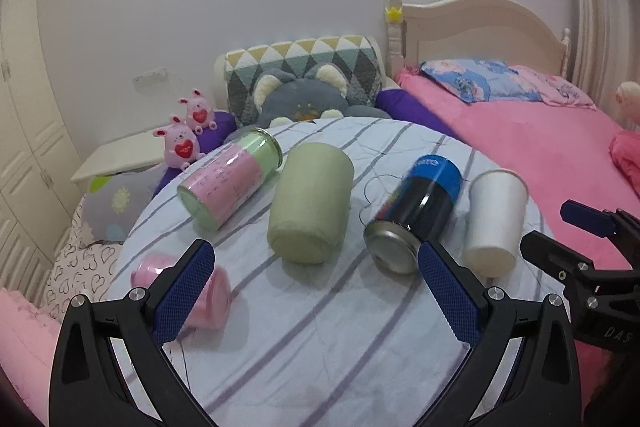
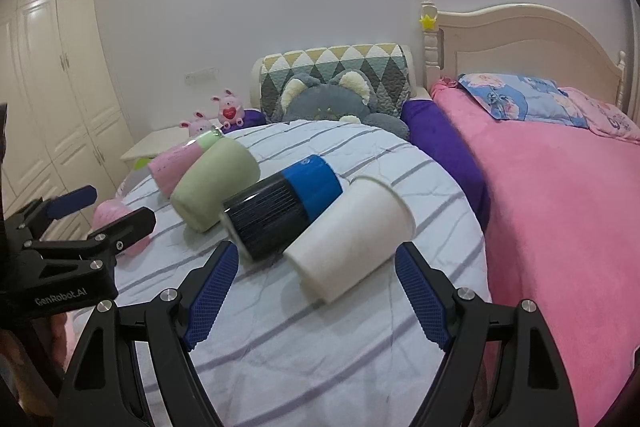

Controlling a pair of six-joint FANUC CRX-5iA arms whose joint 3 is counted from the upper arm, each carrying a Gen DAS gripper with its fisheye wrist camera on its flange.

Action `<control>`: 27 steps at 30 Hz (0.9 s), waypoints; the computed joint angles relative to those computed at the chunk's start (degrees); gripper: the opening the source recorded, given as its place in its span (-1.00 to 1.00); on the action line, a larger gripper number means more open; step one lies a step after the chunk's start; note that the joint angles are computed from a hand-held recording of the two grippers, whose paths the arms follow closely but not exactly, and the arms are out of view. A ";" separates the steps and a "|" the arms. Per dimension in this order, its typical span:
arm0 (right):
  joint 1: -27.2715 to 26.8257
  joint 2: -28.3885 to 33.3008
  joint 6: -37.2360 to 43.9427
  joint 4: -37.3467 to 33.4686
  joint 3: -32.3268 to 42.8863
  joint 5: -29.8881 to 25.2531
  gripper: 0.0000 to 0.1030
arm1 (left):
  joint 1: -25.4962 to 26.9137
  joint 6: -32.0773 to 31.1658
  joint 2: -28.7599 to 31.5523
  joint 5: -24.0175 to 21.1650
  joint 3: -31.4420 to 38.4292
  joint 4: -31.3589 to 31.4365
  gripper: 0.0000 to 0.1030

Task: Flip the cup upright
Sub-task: 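Close the left gripper around the body of the pale green cup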

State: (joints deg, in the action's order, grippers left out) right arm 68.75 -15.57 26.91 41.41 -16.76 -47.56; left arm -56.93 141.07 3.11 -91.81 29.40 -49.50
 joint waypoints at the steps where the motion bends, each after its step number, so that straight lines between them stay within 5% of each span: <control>1: -0.39 0.53 0.64 -0.41 0.48 0.28 0.59 | 1.15 -0.97 0.48 0.18 0.62 0.86 1.00; 10: -6.60 3.62 11.22 -12.73 5.98 7.32 0.59 | 10.27 -10.42 4.38 2.35 4.51 9.77 1.00; 14: -8.02 5.28 15.53 -15.00 8.02 8.56 0.59 | 13.76 -13.49 8.05 -0.62 8.91 12.89 1.00; 27: -12.39 10.41 28.27 -27.14 15.66 6.05 0.59 | 20.46 -16.82 13.23 -3.93 12.60 21.77 1.00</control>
